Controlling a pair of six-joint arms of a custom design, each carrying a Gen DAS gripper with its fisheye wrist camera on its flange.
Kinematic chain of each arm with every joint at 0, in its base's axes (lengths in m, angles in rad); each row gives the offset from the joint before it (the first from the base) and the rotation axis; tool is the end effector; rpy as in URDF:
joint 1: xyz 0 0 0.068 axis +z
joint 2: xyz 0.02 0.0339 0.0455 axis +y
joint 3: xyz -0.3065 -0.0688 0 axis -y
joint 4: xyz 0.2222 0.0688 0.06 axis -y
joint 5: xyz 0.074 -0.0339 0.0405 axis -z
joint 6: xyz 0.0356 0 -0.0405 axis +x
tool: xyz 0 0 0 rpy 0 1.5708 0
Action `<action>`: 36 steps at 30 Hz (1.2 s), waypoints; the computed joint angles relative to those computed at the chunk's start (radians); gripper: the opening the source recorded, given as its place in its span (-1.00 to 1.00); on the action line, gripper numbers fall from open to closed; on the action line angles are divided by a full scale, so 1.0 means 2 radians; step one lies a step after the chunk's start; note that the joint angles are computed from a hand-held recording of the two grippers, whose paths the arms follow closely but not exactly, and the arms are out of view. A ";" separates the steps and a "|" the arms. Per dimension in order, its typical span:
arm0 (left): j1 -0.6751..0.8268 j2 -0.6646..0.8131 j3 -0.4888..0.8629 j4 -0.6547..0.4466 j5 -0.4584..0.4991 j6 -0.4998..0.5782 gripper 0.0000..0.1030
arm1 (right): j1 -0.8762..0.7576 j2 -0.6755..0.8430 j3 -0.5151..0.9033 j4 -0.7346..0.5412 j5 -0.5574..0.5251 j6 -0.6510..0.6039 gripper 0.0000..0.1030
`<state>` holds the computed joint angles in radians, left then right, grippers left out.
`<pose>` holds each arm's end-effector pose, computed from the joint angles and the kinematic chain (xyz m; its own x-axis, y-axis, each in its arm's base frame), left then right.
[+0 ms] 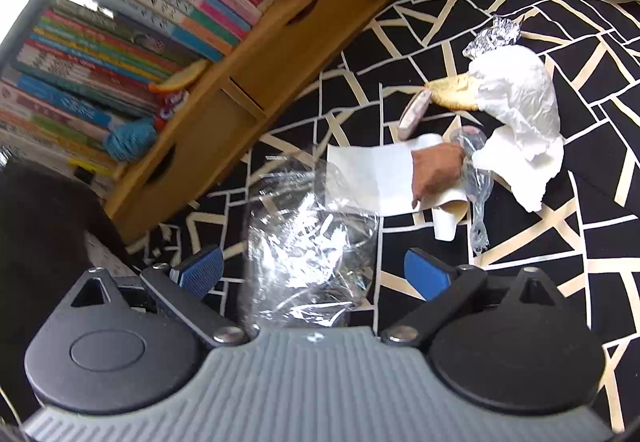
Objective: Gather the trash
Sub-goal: 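Return the right gripper to the table and grasp the clear plastic bag, then carry the clear plastic bag with the right gripper over the bag and release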
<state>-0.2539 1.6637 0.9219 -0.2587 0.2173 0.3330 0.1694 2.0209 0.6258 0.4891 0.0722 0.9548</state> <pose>0.2996 -0.0857 0.2212 -0.6530 0.4992 -0.5695 0.6046 0.7965 0.0050 0.3147 0.0512 0.0950 -0.5497 0.7319 -0.4028 0.5614 0.6807 0.4707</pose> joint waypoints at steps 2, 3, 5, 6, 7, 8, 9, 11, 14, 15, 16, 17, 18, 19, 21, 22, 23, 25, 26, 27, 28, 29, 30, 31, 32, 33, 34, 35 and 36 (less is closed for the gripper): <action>0.000 0.000 0.000 0.000 -0.001 0.001 0.18 | 0.005 0.015 0.008 -0.002 -0.002 -0.004 0.96; 0.000 0.000 0.001 0.000 -0.001 0.001 0.18 | 0.008 0.022 0.011 -0.003 -0.003 -0.004 0.96; 0.000 0.001 0.001 0.000 -0.001 0.001 0.18 | 0.011 0.031 0.018 -0.007 -0.011 -0.008 0.95; 0.000 0.001 0.001 0.000 -0.001 0.001 0.18 | 0.012 0.034 0.019 -0.008 -0.013 -0.009 0.93; 0.000 0.000 0.001 0.000 -0.001 0.001 0.18 | 0.014 0.037 0.021 -0.008 -0.015 -0.010 0.91; 0.000 0.000 0.000 0.000 -0.001 0.001 0.19 | 0.014 0.039 0.023 -0.009 -0.017 -0.011 0.88; 0.000 0.000 0.000 0.001 -0.001 0.001 0.19 | 0.015 0.041 0.023 -0.009 -0.019 -0.010 0.81; 0.000 0.000 0.000 0.001 -0.001 0.002 0.19 | 0.013 0.042 0.018 0.004 -0.028 -0.006 0.71; -0.001 -0.001 0.001 0.001 -0.002 0.001 0.19 | 0.014 0.037 0.016 0.008 -0.027 -0.006 0.52; -0.001 -0.001 0.001 0.001 -0.002 0.001 0.19 | 0.017 0.034 0.017 0.003 -0.022 -0.009 0.43; 0.000 -0.001 0.000 0.002 -0.002 0.002 0.20 | 0.019 0.030 0.018 -0.001 -0.015 -0.011 0.38; 0.000 0.000 0.001 0.002 -0.002 0.002 0.20 | 0.022 0.026 0.020 -0.008 -0.007 -0.014 0.38; 0.000 0.000 0.001 0.002 -0.002 0.002 0.20 | 0.025 0.021 0.022 -0.014 0.002 -0.018 0.35; 0.000 -0.001 0.000 0.002 -0.002 0.002 0.20 | 0.027 0.016 0.023 -0.018 0.009 -0.022 0.34; 0.000 -0.001 0.000 0.003 -0.002 0.002 0.20 | 0.030 0.006 0.025 -0.028 0.023 -0.027 0.32; 0.000 -0.001 -0.001 0.003 -0.002 0.002 0.20 | 0.031 0.000 0.024 -0.029 0.029 -0.029 0.30; 0.000 0.000 0.000 0.003 -0.002 0.002 0.20 | 0.031 -0.005 0.024 -0.031 0.033 -0.031 0.30; 0.000 -0.001 -0.001 0.003 -0.002 0.002 0.20 | 0.032 -0.017 0.023 -0.034 0.041 -0.035 0.29; 0.000 -0.001 -0.001 0.003 -0.002 0.002 0.20 | 0.033 -0.023 0.023 -0.037 0.046 -0.036 0.29; 0.000 -0.001 0.000 0.003 -0.002 0.002 0.20 | 0.033 -0.029 0.023 -0.038 0.051 -0.039 0.29; 0.000 -0.001 -0.001 0.003 -0.002 0.002 0.20 | 0.034 -0.036 0.023 -0.040 0.057 -0.042 0.28; 0.000 -0.001 -0.001 0.003 -0.002 0.002 0.20 | 0.036 -0.043 0.022 -0.041 0.063 -0.044 0.28; 0.000 -0.001 0.000 0.002 -0.002 0.002 0.20 | 0.037 -0.050 0.022 -0.042 0.069 -0.047 0.28; 0.000 -0.001 -0.001 0.003 -0.002 0.002 0.20 | 0.038 -0.057 0.021 -0.043 0.075 -0.050 0.28; 0.000 -0.001 -0.001 0.003 -0.002 0.002 0.20 | 0.038 -0.063 0.021 -0.045 0.080 -0.054 0.28; 0.000 -0.001 0.000 0.002 -0.002 0.002 0.20 | 0.038 -0.069 0.021 -0.048 0.084 -0.058 0.28; 0.000 -0.001 -0.001 0.002 -0.002 0.002 0.20 | 0.041 -0.076 0.021 -0.051 0.092 -0.060 0.28; 0.000 -0.001 0.000 0.002 -0.002 0.002 0.20 | 0.042 -0.081 0.021 -0.053 0.098 -0.062 0.28; 0.000 -0.001 0.000 0.002 -0.002 0.002 0.20 | 0.041 -0.088 0.020 -0.053 0.101 -0.065 0.28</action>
<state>-0.2543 1.6620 0.9217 -0.2540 0.2139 0.3369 0.2519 1.8457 0.6656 0.3839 0.2749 0.8255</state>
